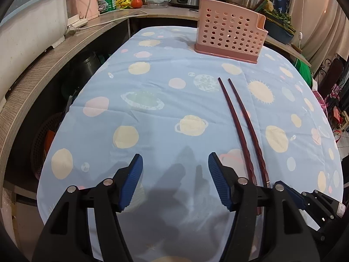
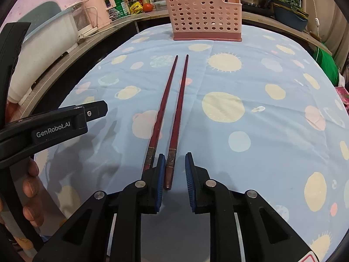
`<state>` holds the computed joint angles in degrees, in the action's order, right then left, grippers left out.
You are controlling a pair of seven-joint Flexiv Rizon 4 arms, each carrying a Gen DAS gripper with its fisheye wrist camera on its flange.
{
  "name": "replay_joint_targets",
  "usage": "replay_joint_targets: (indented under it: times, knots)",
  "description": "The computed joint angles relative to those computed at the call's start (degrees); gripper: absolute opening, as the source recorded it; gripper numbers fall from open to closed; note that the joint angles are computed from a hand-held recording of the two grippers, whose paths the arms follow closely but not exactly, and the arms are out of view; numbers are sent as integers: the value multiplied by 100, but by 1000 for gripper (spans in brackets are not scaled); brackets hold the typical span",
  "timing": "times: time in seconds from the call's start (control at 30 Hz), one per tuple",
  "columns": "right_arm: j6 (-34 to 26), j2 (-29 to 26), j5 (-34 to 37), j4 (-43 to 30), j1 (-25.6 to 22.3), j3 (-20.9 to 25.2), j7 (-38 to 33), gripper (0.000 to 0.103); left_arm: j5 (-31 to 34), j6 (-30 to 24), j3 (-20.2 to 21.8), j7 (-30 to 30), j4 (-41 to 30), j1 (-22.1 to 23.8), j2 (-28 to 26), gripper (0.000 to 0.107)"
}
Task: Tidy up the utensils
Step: 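Close the right tool on a dark red chopstick while the left tool closes on the last one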
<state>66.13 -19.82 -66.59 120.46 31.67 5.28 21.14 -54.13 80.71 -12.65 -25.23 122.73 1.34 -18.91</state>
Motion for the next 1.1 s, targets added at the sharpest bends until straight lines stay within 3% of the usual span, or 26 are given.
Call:
replay_joint_targets:
  times: [0.07,0.67,0.93,1.1]
  knots:
    - [-60,14,14,18,7,3,27,8,2,-12,4,6,22,-7,14,61]
    - [-357,548,-251,683,-351,217,1105,7,-198,-503,160,706,414,-517,352,68]
    - [-359,550,-319,699,-390,258,1170,7,407,-857,390,264,360,-623,256,68]
    - [-378,552,-303,697,-394,270,1146,7,342,-776,307,316,410,-562,279,61]
